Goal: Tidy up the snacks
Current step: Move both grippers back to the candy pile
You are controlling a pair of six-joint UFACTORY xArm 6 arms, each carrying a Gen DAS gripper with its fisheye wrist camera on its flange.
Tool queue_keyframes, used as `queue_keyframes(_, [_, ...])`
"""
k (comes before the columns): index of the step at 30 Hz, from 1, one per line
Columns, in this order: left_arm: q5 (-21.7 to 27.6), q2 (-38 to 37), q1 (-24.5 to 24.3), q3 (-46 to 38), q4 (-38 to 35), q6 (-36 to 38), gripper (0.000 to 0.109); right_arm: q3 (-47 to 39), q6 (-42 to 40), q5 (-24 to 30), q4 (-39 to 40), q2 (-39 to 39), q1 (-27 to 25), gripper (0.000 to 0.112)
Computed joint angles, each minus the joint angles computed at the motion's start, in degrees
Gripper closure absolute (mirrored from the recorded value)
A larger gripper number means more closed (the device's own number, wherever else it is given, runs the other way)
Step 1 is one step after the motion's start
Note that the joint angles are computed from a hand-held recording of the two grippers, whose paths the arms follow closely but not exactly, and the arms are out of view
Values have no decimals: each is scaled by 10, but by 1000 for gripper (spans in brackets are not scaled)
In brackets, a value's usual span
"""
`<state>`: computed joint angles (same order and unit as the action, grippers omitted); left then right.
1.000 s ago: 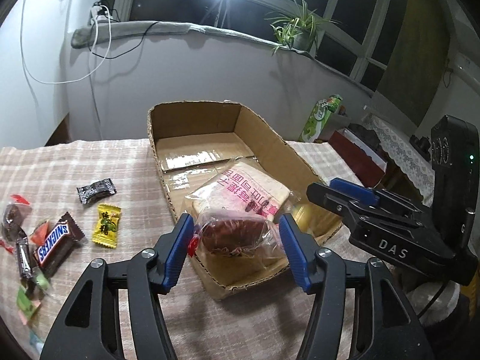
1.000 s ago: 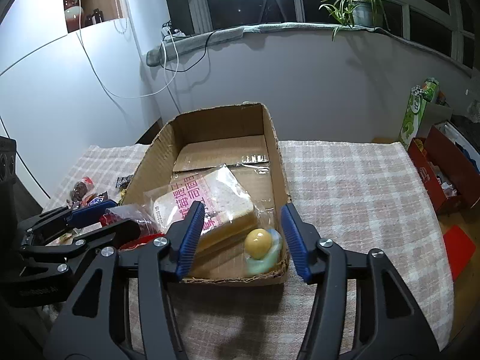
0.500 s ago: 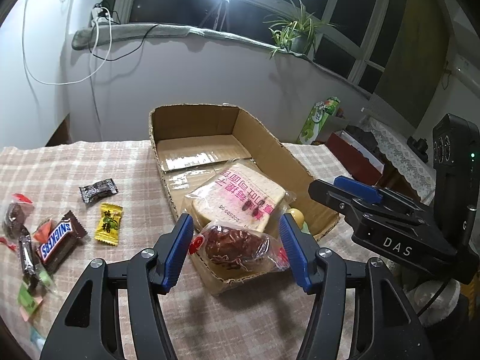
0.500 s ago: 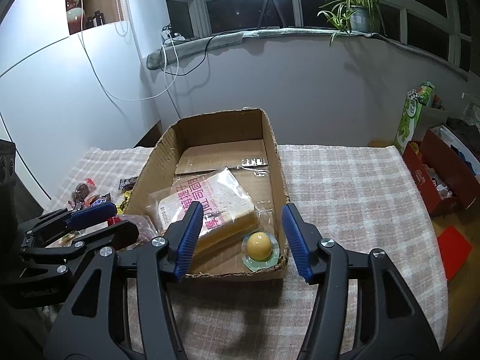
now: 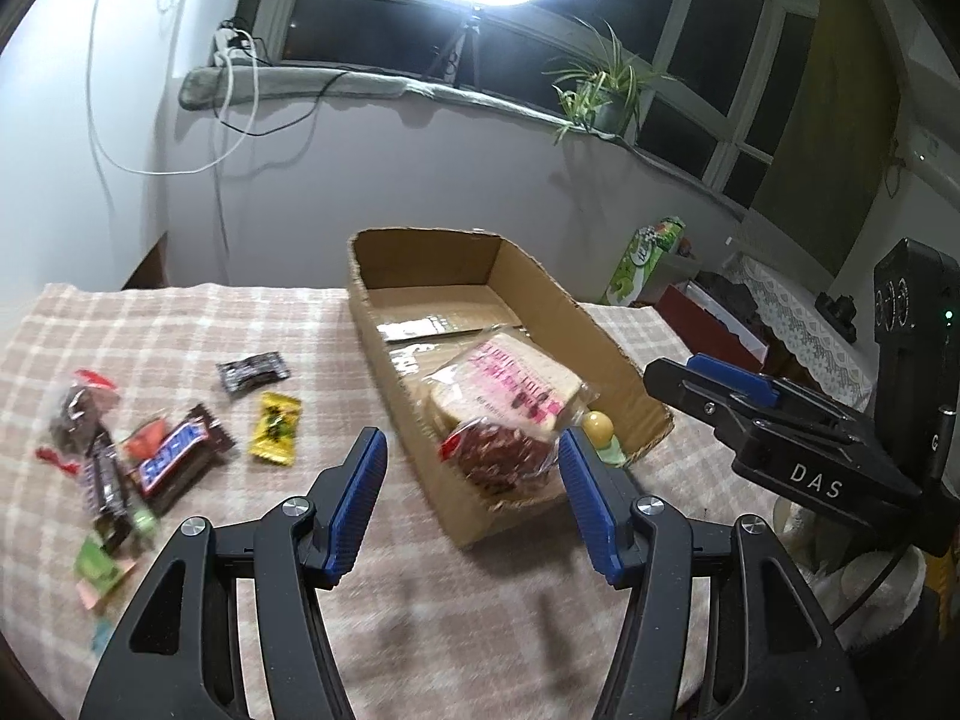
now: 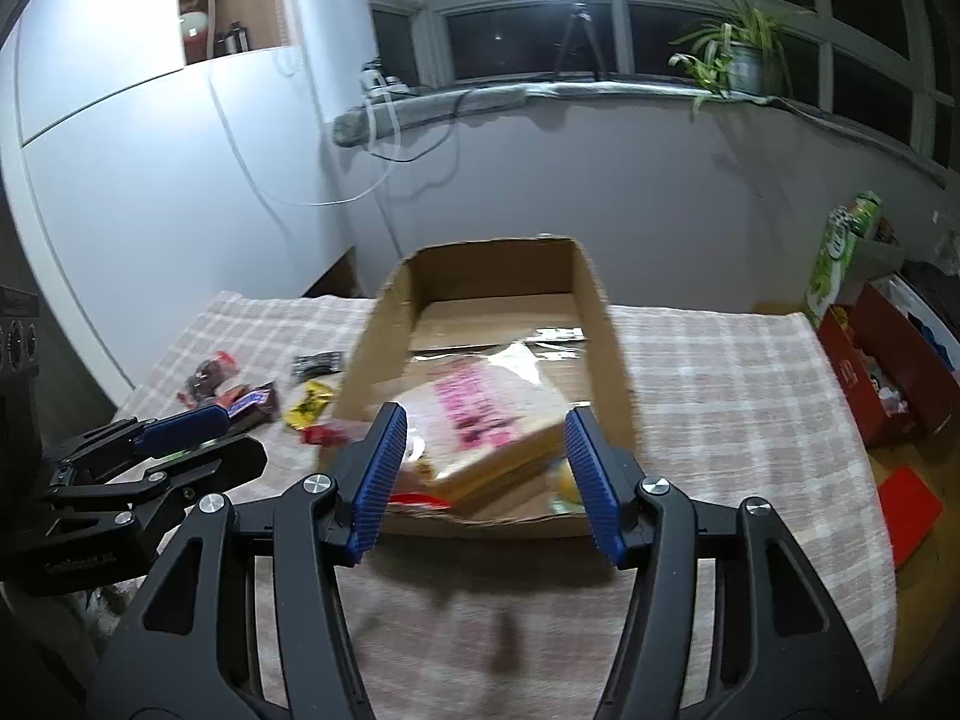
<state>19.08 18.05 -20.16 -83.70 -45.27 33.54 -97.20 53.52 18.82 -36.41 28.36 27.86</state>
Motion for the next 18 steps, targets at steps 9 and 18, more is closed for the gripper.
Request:
queue_keyframes(9, [-29,-66,29,92,-45,34,49,-59,-105,3,91,45,45,55])
queue_keyframes(18, [-51,-123,78,193,-41,23,49,-204,-290,43,258,155,89,55])
